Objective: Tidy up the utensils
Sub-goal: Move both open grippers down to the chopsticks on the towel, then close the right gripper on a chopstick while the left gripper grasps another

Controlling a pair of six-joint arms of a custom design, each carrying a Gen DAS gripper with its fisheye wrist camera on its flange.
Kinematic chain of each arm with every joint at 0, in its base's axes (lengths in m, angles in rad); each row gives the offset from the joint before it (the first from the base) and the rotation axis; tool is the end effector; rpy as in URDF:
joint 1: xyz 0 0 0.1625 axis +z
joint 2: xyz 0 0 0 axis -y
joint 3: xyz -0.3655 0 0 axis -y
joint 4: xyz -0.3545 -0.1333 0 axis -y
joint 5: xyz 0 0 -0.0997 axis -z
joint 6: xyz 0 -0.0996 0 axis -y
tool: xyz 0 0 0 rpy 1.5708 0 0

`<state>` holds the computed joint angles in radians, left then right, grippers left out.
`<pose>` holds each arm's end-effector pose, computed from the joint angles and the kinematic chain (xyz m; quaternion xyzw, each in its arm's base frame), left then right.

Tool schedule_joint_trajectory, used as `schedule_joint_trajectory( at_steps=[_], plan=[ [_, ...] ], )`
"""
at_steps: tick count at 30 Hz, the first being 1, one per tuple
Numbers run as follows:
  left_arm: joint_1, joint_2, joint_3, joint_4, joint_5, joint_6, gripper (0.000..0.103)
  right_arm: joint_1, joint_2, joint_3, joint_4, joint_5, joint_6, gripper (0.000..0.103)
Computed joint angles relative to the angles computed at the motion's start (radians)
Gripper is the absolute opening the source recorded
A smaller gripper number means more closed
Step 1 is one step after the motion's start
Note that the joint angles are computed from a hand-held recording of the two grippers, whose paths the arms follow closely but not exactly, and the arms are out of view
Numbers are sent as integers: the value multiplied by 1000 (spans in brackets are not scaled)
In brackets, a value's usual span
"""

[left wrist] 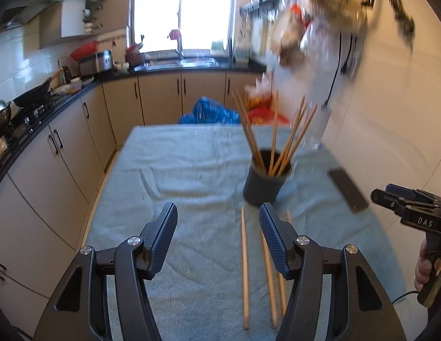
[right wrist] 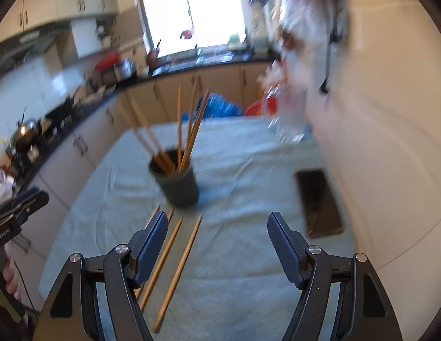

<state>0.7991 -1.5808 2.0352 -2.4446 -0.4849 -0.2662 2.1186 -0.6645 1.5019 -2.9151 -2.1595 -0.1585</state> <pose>-0.1376 -0.4589 0.3706 0.1053 0.8377 -0.4054 0.3504 0.4064 -0.5163 0.1005 0.2522 -0.8944 0.2898 0.2291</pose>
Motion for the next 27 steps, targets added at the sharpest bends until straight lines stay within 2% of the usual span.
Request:
schedule_joint_trajectory(
  at_steps=[7, 9, 11, 13, 15, 20, 23, 27],
  plan=[
    [132, 137, -81, 30, -83, 24, 59, -47, 122, -87, 157, 38, 11, 77],
    [175, 184, -119, 59, -119, 23, 59, -58, 160, -116, 180, 35, 13, 71],
    [209, 222, -150, 72, -157, 25, 57, -70, 196, -156, 220, 34, 20, 60],
    [239, 257, -179, 85, -187, 26, 50, -81, 224, -184, 245, 38, 26, 54],
    [270, 297, -216, 93, -226, 36, 49, -91, 251, -216, 268, 37, 28, 52],
    [313, 384, -288, 100, -246, 56, 39, -103, 311, -294, 313, 26, 46, 51],
    [338, 424, -333, 114, -276, 62, 37, -107, 338, -327, 303, 17, 37, 50],
    [339, 457, -362, 93, -268, 94, 36, -104, 366, -375, 319, 0, 28, 48]
  ],
)
